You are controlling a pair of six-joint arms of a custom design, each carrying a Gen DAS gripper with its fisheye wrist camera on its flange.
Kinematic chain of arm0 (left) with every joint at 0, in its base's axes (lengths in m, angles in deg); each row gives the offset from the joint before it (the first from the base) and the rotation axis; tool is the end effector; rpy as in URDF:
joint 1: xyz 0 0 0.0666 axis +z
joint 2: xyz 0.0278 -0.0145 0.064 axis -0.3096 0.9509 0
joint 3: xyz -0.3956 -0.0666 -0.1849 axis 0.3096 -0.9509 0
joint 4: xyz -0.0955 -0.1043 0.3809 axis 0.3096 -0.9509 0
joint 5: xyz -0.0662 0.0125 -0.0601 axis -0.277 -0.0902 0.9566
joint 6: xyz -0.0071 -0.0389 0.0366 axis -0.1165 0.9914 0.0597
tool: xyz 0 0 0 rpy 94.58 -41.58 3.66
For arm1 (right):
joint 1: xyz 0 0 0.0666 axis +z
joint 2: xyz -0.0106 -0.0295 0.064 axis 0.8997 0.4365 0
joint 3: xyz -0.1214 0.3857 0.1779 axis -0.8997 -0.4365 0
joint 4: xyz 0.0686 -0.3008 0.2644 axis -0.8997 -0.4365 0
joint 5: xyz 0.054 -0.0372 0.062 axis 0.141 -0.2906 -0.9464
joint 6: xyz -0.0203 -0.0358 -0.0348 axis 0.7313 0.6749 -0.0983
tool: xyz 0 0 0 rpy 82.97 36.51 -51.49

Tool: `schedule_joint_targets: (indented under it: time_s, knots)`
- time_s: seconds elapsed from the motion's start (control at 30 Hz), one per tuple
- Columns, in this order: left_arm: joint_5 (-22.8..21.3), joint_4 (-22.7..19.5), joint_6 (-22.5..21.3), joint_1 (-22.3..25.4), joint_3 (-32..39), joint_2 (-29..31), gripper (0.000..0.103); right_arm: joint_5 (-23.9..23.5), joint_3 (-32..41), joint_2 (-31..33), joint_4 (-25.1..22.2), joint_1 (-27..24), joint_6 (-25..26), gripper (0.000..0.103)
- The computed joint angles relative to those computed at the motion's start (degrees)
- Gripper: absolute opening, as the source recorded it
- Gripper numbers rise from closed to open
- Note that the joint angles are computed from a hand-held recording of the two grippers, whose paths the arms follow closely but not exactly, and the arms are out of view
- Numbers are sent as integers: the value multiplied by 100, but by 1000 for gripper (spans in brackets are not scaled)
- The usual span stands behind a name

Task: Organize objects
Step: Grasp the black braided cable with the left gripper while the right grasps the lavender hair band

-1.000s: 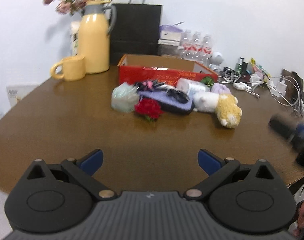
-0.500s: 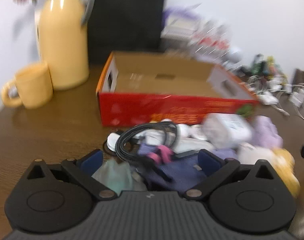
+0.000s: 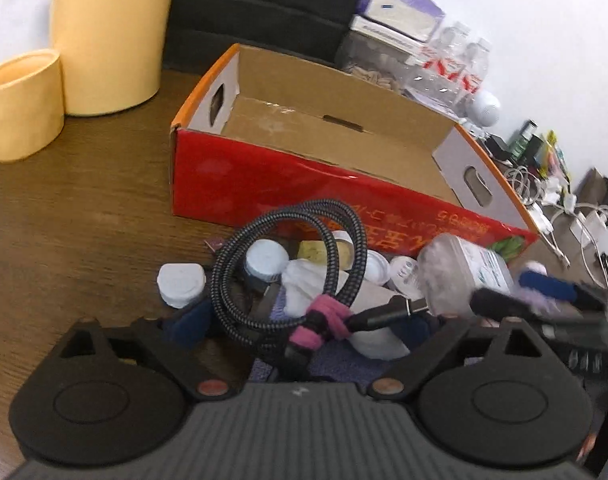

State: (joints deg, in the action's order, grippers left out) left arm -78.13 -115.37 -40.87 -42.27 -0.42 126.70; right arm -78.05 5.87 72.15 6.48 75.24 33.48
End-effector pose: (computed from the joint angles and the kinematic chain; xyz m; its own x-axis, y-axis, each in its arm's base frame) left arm 0.5154 -0.2325 0.3491 -0.7620 -0.1040 -0.6392 0.1099 0.9519 -0.2859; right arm 0.5038 0.1022 0.3252 -0.6512 -0.0963 -0.7528 -0.2462 0.9651 0.0895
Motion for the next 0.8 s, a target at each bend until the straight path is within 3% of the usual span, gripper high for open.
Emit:
schedule_joint_targets:
  time_s: [0.03,0.07,0.17,0.27,0.3,0.33,0.37,0.43,0.53,0.6,0.63,0.67,0.7,0.73,0.8]
  knots:
    - [-153,42,-121,-40,-52,-44,57,-109,104,75,-165,-33,-3,100]
    - [-62,125,-172,-40,-100,-88,49,-210,273,190,-444,-65,38,101]
    - [-243,127,-202,-109,-173,-213,45,-460,461,307,-727,-162,-100,100]
    - [-520,275,-301,-219,-329,-313,36,-516,301,166,-512,-189,-182,74]
    - [-674,298,-389,-274,-386,-376,33,-450,231,113,-406,-187,-207,58]
    - [-821,327,-470,-324,-455,-458,25,-449,132,38,-314,-194,-259,40]
    - [-970,395,-545,-376,-545,-564,18,-446,117,39,-313,-216,-312,35]
    - [-1041,558,-685,-452,-708,-785,1,-368,-56,-64,-182,-229,-355,12]
    - [-1002,586,-815,-562,-854,-1034,1,-383,-249,-254,-105,-232,-335,4]
    - [-955,532,-954,-644,-929,-1126,5,-430,-330,-393,-115,-240,-333,8]
    - [-944,482,-993,-673,-941,-1131,19,-464,-377,-471,-73,-259,-398,17]
    - [-973,420,-984,-687,-929,-1111,47,-505,-382,-532,-107,-298,-491,28]
    - [-1045,411,-975,-690,-915,-1084,65,-533,-331,-544,-206,-325,-527,51]
    - [-1100,473,-995,-678,-897,-1046,91,-596,-341,-599,-178,-373,-592,59]
    - [-1216,599,-1086,-672,-773,-923,94,-552,-362,-680,-44,-426,-645,63]
